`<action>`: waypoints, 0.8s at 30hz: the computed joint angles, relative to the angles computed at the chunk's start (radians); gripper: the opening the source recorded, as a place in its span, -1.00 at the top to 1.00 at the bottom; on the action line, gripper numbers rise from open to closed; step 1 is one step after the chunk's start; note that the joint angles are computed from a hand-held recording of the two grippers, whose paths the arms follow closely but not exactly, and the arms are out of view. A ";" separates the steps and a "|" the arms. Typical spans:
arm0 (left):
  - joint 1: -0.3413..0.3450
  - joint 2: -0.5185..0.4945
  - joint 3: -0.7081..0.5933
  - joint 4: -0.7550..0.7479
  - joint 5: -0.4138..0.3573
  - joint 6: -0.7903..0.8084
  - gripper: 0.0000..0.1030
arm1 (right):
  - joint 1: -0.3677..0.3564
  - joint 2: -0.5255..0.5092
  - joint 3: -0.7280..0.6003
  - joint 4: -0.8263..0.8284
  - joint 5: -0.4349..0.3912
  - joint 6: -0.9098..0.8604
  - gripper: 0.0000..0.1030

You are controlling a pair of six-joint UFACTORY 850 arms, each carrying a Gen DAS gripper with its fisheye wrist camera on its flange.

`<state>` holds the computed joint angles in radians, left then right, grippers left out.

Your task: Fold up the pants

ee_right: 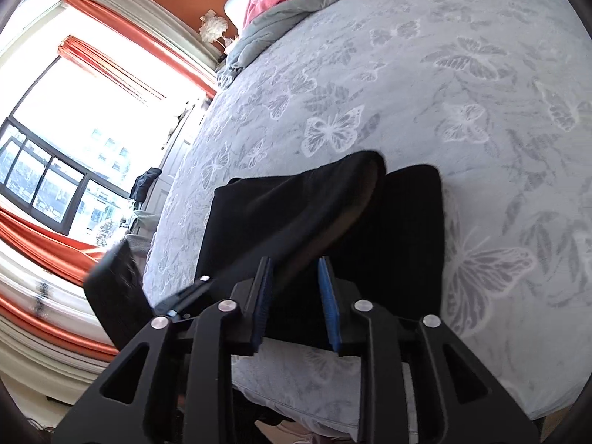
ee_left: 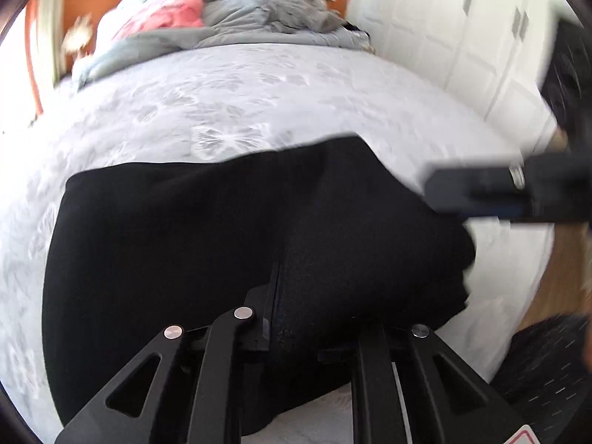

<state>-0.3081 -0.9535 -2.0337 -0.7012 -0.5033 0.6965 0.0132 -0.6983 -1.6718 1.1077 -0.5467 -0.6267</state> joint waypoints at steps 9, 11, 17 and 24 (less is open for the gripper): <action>0.290 0.239 0.235 -0.287 0.155 -0.117 0.78 | 0.214 0.026 0.041 -0.874 0.286 0.399 -0.15; 0.332 0.255 0.274 -0.100 0.234 -0.326 0.78 | 0.266 -0.032 -0.019 -1.041 0.267 0.497 -0.15; 0.411 0.130 0.164 0.065 0.024 -0.609 0.79 | 0.361 -0.280 -0.316 -1.431 0.131 0.774 -0.17; 0.388 0.125 0.167 0.205 0.066 -0.676 0.78 | 0.300 -0.299 -0.380 -1.085 0.133 0.641 0.78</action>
<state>0.0794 -0.8286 -1.8667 -0.4966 -0.4370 0.0202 0.3131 -0.9974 -2.0519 0.0224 -0.4132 0.0145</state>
